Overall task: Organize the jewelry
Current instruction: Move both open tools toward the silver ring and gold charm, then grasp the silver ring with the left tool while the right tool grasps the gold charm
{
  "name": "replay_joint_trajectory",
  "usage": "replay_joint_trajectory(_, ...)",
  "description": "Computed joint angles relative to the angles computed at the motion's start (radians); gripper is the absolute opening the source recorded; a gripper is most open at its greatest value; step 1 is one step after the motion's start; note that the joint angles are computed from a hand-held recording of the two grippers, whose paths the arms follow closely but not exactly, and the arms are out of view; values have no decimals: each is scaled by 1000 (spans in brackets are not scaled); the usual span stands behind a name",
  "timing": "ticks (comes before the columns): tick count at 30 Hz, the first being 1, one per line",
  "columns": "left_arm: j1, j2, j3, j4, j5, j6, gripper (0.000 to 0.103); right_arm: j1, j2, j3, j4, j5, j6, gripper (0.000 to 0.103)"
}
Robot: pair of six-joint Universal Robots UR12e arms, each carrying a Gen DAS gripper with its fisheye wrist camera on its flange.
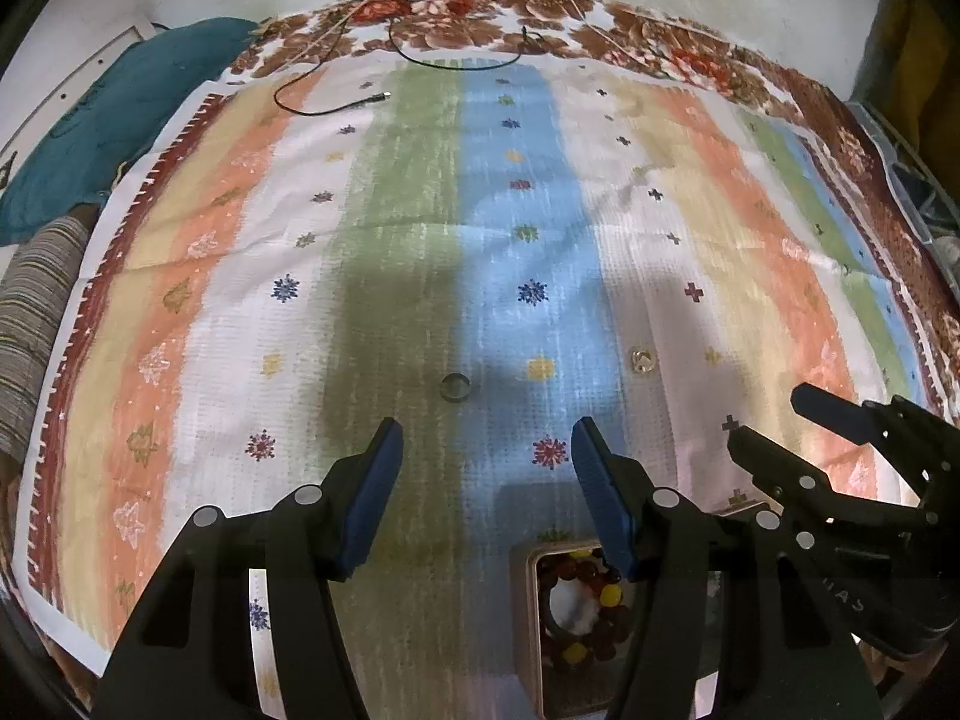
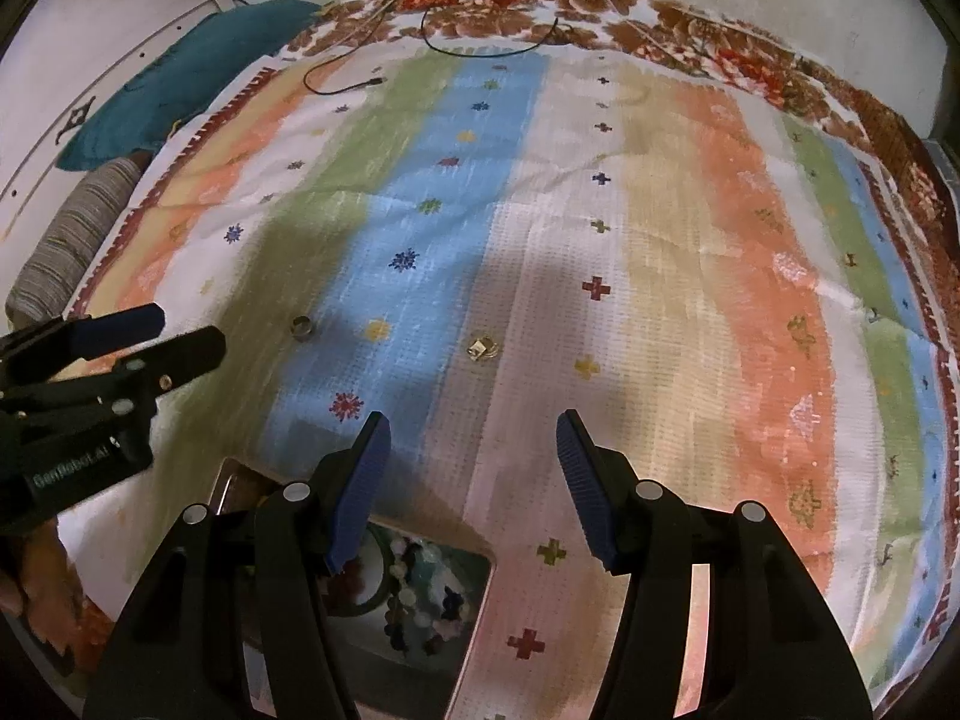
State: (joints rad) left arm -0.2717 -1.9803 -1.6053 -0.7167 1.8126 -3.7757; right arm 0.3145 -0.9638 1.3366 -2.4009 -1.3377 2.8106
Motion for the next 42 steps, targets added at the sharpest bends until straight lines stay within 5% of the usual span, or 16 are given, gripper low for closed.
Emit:
replay_joint_trajectory(12,29,-18,-3,1,-72,-21,58,1,33,-46,27,14,-4,58)
replay_joint_trajectory(42,64,-80,33,-31,-117,25,58,21,142,-202,164,-35,-48,57)
